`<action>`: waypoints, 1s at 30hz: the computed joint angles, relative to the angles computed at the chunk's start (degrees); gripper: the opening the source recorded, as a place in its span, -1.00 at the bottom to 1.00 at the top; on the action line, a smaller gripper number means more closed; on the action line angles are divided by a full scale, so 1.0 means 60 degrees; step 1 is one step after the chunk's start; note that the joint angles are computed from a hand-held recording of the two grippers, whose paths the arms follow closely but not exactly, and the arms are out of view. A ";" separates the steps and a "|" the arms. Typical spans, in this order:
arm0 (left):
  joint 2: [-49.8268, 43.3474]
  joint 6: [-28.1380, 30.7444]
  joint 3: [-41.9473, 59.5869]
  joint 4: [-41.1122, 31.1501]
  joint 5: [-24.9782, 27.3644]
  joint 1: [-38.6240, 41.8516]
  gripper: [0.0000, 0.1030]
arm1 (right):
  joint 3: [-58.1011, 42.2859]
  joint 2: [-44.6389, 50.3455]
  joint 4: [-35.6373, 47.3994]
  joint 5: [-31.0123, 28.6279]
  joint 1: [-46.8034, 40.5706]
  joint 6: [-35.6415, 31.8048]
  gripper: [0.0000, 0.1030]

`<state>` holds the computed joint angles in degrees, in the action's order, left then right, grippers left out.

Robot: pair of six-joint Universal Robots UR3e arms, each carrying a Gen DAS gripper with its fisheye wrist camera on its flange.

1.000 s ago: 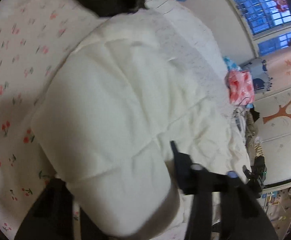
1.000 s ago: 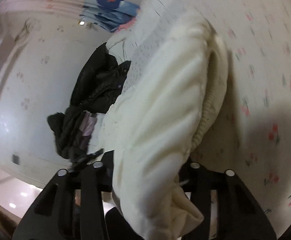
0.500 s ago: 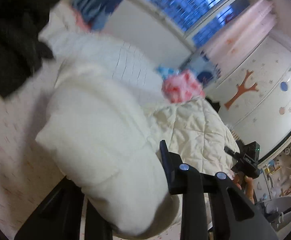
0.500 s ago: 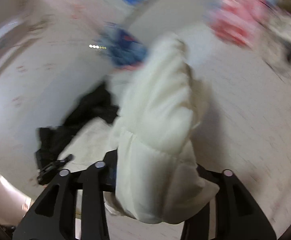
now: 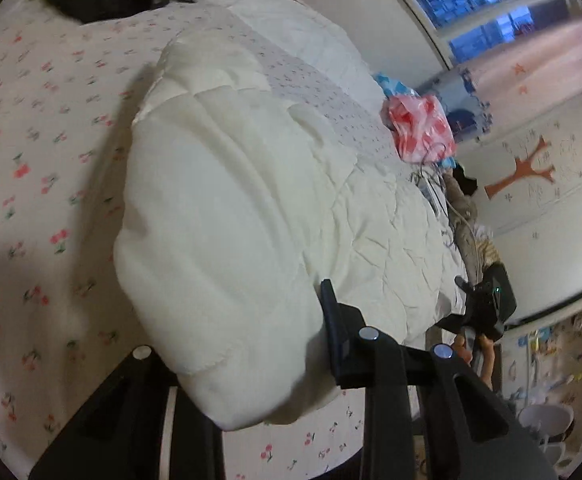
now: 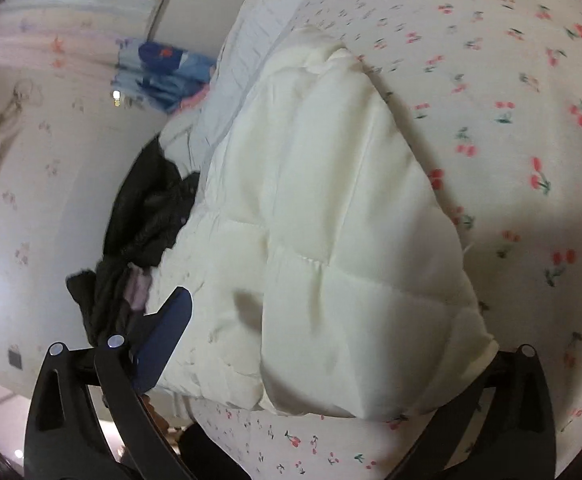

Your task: Fold large clothes

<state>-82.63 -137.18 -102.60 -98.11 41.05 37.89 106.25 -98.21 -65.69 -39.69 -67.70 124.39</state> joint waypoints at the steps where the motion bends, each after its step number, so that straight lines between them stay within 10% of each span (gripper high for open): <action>1: -0.0225 0.0003 0.0084 -0.0417 -0.0048 0.0182 -0.45 | -0.0235 0.0214 0.0199 0.0003 0.0076 -0.0031 0.89; 9: -0.1434 -0.1003 0.0735 0.0436 0.0355 -0.0054 -0.03 | -0.1704 0.2207 0.0691 0.0031 0.0479 -0.0275 0.89; 12: -0.2381 -0.2560 0.1194 0.1872 0.0530 -0.0421 0.54 | -0.1988 0.2706 0.0114 0.0215 0.1090 0.0231 0.89; 16: -0.4422 -0.2152 0.3235 0.0280 0.0899 -0.1741 0.55 | -0.1772 0.2684 -0.0071 0.0583 0.1275 -0.0377 0.72; 18: -0.4298 -0.1976 0.3416 0.0483 0.0971 -0.2163 0.21 | -0.1178 0.1890 -0.0511 0.0651 0.1138 -0.0585 -0.06; 20: -0.4025 -0.1893 0.3810 0.0611 0.0883 -0.2400 -0.20 | -0.1224 0.1508 0.0130 0.0962 0.0931 -0.1204 -0.24; 30: -0.4166 -0.0977 0.8732 -0.0784 -0.1756 -0.2595 -0.53 | -0.6500 0.0973 0.5043 0.4108 0.1279 -0.3481 -0.41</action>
